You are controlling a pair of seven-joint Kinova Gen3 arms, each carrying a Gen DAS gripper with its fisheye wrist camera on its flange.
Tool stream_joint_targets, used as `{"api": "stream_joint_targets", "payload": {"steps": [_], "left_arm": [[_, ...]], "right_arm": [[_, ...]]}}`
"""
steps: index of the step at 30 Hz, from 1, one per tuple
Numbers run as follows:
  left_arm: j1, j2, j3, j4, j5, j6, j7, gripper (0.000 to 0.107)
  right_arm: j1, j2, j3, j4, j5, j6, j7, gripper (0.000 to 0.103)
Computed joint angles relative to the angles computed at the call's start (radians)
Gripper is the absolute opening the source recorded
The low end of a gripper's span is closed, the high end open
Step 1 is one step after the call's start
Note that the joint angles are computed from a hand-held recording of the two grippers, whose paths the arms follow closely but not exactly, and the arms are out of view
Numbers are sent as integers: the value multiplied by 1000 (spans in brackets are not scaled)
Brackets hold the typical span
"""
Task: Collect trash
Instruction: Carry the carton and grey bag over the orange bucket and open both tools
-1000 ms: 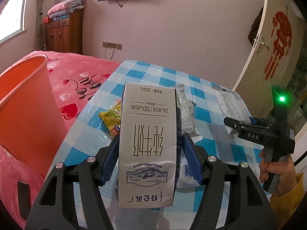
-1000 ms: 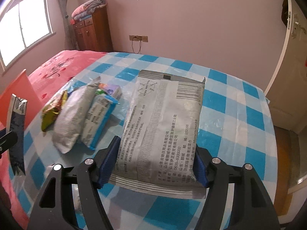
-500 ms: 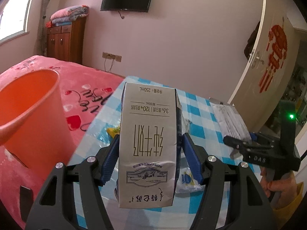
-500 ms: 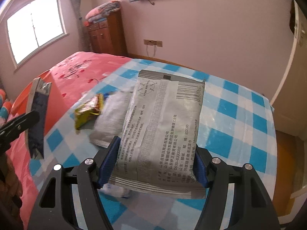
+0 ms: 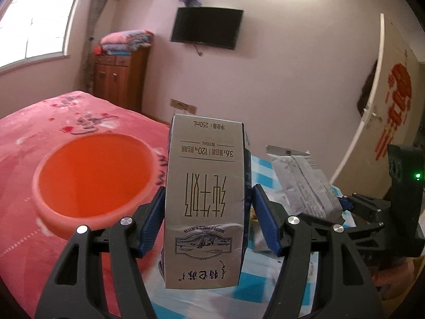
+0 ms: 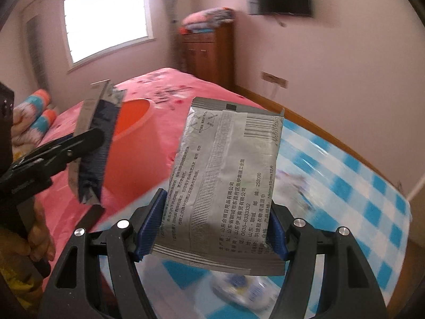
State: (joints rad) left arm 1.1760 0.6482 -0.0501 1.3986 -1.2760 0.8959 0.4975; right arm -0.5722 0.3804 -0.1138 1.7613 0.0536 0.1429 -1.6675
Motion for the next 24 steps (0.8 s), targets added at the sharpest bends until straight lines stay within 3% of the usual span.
{"api": "stream_joint_targets", "payload": {"steps": [6,14,20,24], "left_arm": [[-19,-53,1,68,5,90,42,65],[-116,-86,42,136,38,124,87,65],[-164,-73,55,122,96,123,50,65],[-154,-83,37,165,83,122,125,68]], "right_arm": [[35,91,-138,-207,-18,111,114,69],[-50,236,-130,-492,-44,257,225,69],[-98,348,-97,-684,-69,352,253,72],[-81,363,-109,-671,-115,298,262,90]]}}
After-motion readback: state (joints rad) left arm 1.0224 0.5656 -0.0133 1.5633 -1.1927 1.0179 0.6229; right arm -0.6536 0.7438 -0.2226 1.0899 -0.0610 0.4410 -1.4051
